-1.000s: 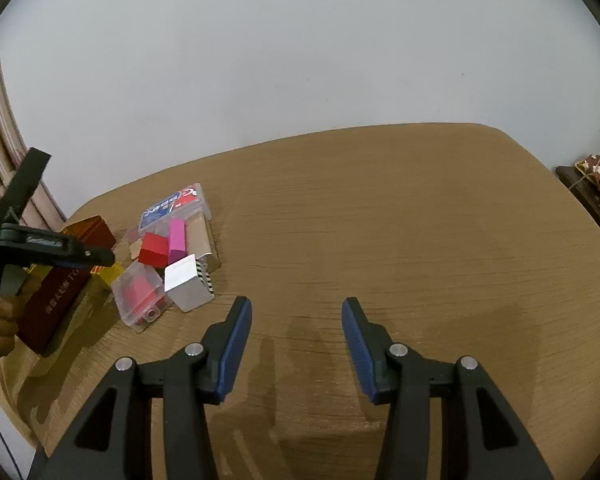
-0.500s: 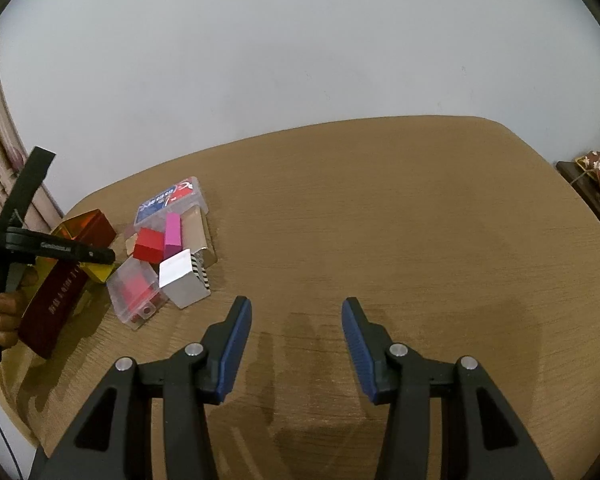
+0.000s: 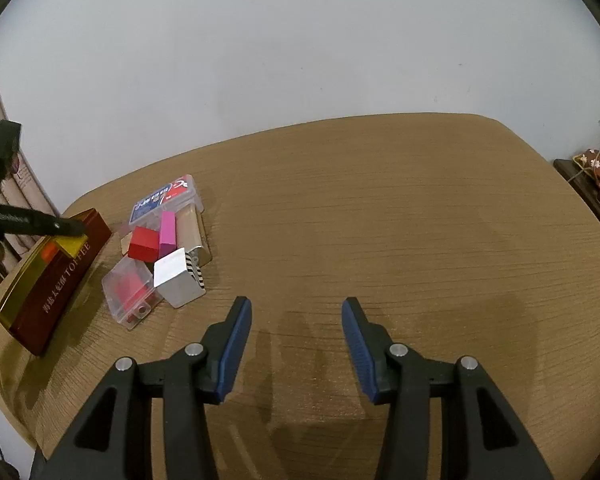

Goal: Organize rigid objects
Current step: 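Carry the striped cube into the gold tin and open the left tool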

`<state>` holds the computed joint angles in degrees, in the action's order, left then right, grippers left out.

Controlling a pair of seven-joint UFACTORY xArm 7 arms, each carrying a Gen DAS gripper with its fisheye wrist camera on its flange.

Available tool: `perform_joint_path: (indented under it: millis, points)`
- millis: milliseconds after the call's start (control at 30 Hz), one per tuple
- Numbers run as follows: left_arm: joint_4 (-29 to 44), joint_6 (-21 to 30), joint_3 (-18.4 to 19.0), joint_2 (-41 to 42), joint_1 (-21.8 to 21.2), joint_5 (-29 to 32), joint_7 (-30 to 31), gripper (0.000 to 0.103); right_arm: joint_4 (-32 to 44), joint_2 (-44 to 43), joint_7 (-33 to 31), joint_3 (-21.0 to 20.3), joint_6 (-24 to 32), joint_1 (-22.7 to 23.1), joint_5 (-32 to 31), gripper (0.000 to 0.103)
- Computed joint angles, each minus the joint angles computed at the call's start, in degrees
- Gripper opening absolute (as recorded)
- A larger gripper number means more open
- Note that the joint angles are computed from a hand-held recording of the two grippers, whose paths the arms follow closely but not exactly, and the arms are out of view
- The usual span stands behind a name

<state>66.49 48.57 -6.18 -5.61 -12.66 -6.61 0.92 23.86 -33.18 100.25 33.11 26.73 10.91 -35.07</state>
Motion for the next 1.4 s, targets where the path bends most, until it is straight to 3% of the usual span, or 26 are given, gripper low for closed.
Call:
perform_joint_path:
  millis: [200,367,533,867,967,1167,1267,1400]
  points:
    - [1.0,1.8,1.8,-1.3,3.5,6.0,-5.3,0.026,0.3,0.4,0.1,0.1,0.6,0.2,-0.1,0.048]
    - [4.6,8.6,4.8,1.3,7.7,5.7,-4.7,0.026,1.1,1.5,0.2,0.0,1.2,0.2,-0.7,0.048]
    - [5.1,9.7,5.4,4.0,9.8,7.1,-3.6,0.026,1.8,2.8,0.6,-0.3,1.4,0.2,-1.7,0.048]
    - [3.0,5.7,5.1,6.3,10.3,11.9,-7.3,0.026,3.7,6.5,0.4,-2.3,2.7,1.6,-3.5,0.048]
    - [1.3,2.5,4.8,5.5,10.0,17.0,-9.7,0.028,4.5,7.6,0.5,-2.9,3.2,2.0,-4.3,0.048]
    - [-3.4,-2.3,3.1,-2.4,9.0,21.1,-11.6,0.049,4.0,6.5,2.7,-3.0,3.6,2.8,-6.5,0.049]
    - [-6.7,-3.1,1.8,-8.0,7.7,18.9,-11.4,0.051,5.0,7.2,1.1,-3.1,3.2,3.3,-7.8,0.050]
    - [-11.7,-2.4,-0.1,-15.9,3.7,13.3,-8.4,0.057,7.7,10.8,-2.7,-4.7,-1.4,3.7,-9.2,0.049]
